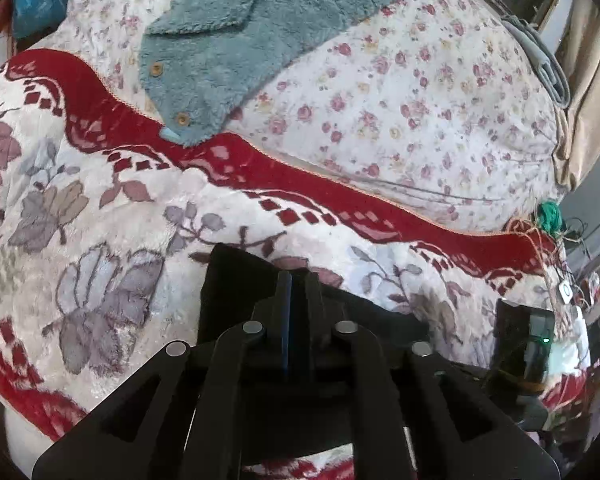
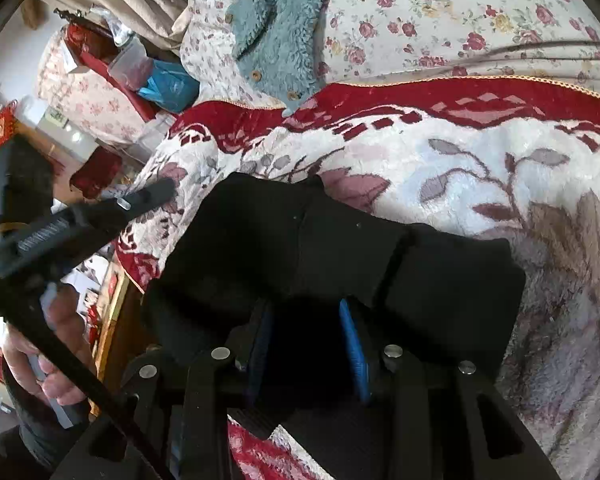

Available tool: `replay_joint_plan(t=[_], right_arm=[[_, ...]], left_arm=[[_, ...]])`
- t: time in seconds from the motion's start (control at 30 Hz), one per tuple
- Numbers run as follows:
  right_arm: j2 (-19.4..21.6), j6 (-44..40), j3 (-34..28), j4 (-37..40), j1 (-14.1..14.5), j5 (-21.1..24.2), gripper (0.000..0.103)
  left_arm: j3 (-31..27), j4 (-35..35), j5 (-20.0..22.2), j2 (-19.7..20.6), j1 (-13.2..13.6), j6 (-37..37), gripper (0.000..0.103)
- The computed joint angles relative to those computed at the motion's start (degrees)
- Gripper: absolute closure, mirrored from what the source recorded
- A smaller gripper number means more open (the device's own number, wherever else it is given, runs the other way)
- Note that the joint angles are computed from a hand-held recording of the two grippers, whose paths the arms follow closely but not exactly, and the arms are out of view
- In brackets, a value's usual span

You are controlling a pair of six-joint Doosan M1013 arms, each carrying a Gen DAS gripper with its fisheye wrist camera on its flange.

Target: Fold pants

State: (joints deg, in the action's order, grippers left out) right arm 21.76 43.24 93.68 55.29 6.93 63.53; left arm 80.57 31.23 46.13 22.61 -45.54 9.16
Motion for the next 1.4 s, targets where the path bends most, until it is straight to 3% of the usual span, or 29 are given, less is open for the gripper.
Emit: replay_joint_plan(t=[0.1, 0.17, 0.27, 0.47, 0.63, 0.7, 0.73, 0.8, 0.97, 1.1, 1.13, 1.17, 1.23, 1.4], right_arm=[[-0.20, 0.28, 0.18, 0.74, -0.12, -0.09, 0.069], [-0.80, 0.51, 0.80, 2.62, -0.70, -0.26, 0.069], [-3.18, 0.59, 2.77, 3.28, -1.17, -3.88, 0.069], [-7.69, -2.01, 7.58, 5.99, -2.68, -8.34, 0.068], [-6.95, 0.94, 10.29, 13.26, -5.62, -2.82, 0.064], [-6.00, 1.42, 11.07, 16.40, -6.18, 0.67, 0.063], [-5.52, 2.01, 11.38, 17.81, -6.28, 2.20, 0.061], [-4.19, 5.48, 11.50, 19.08, -5.90, 4.17, 0.058], [-2.12, 7.96, 10.23, 21.23, -4.57, 7.32, 0.058], [-0.79, 7.69, 8.41, 23.30, -3.27, 9.92, 0.058], [-0.85, 6.93, 8.10, 23.34, -2.98, 9.35, 0.062], [-1.42, 6.05, 7.43, 22.22, -2.46, 7.13, 0.078], [-2.24, 4.36, 6.14, 21.56, -1.88, 5.71, 0.083], [-2.52, 2.56, 0.90, 23.34, 0.04, 9.31, 0.089]], left_arm=[[-0.08, -9.31, 3.28, 2.76, 1.11, 3.70, 0.094], [0.81, -5.79, 2.15, 2.36, 0.49, 0.62, 0.094], [-0.32, -5.45, 3.73, 3.14, 0.32, -0.03, 0.094], [-0.55, 1.61, 7.13, 3.29, -2.27, -7.06, 0.093], [2.42, 8.15, 5.39, 1.51, -4.20, -14.44, 0.093], [3.83, 8.86, 2.98, 0.56, -4.06, -16.71, 0.093], [5.64, 9.84, -0.15, -0.60, -3.71, -19.99, 0.093], [9.05, 12.29, -4.15, -2.84, -3.25, -27.94, 0.093], [13.24, 15.61, -2.21, -5.75, -3.54, -37.68, 0.088], [15.67, 13.72, -6.76, -6.60, -2.66, -41.95, 0.085], [15.77, 13.16, -7.49, -6.57, -2.46, -41.93, 0.085], [15.80, 12.61, -8.04, -6.52, -2.27, -41.73, 0.085], [16.15, 11.78, -9.21, -6.63, -1.99, -41.98, 0.085], [17.46, 13.45, -10.56, -7.19, -1.91, -46.46, 0.085]])
